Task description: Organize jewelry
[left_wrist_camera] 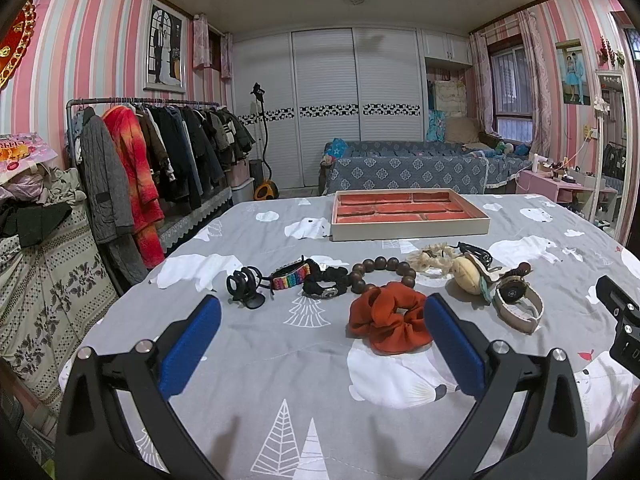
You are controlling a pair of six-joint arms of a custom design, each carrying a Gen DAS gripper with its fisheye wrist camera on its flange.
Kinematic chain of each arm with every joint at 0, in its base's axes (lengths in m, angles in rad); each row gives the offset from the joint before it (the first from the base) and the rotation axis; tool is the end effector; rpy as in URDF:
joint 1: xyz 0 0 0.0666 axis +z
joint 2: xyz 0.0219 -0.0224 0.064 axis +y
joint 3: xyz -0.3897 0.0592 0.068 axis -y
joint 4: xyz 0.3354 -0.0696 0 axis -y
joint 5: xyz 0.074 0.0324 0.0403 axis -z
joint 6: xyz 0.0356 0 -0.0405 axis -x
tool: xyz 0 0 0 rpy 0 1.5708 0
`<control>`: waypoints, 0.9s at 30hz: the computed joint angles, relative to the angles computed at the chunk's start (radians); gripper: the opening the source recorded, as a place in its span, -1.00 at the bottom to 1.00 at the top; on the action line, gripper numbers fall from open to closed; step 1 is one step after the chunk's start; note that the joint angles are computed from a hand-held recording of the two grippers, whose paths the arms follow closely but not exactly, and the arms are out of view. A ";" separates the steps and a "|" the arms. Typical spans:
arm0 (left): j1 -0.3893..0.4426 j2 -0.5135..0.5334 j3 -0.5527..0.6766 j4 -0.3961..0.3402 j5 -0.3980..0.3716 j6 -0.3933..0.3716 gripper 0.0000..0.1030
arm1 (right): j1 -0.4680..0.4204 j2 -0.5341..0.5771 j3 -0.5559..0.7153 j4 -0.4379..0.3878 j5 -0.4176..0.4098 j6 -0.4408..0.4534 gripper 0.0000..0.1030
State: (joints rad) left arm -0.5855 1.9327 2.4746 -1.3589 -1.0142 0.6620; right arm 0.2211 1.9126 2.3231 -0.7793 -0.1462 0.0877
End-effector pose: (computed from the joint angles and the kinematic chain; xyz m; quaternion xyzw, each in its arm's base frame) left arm 0.4950 -0.2924 0.5762 -0.2097 0.8054 0.1786 0.5249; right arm 0.6096 0.1419 0.5693 -0.1673 0.8064 0.0977 0.5587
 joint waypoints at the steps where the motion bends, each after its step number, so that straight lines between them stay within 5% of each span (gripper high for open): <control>1: -0.001 0.001 0.000 0.001 -0.001 0.000 0.93 | 0.000 0.000 -0.001 0.002 0.000 0.000 0.92; 20: 0.012 0.012 0.000 0.023 0.022 -0.017 0.93 | 0.001 0.007 0.000 0.022 -0.001 0.007 0.92; 27: 0.033 0.051 0.086 0.015 0.048 -0.060 0.93 | 0.016 0.067 0.126 -0.025 0.017 0.044 0.92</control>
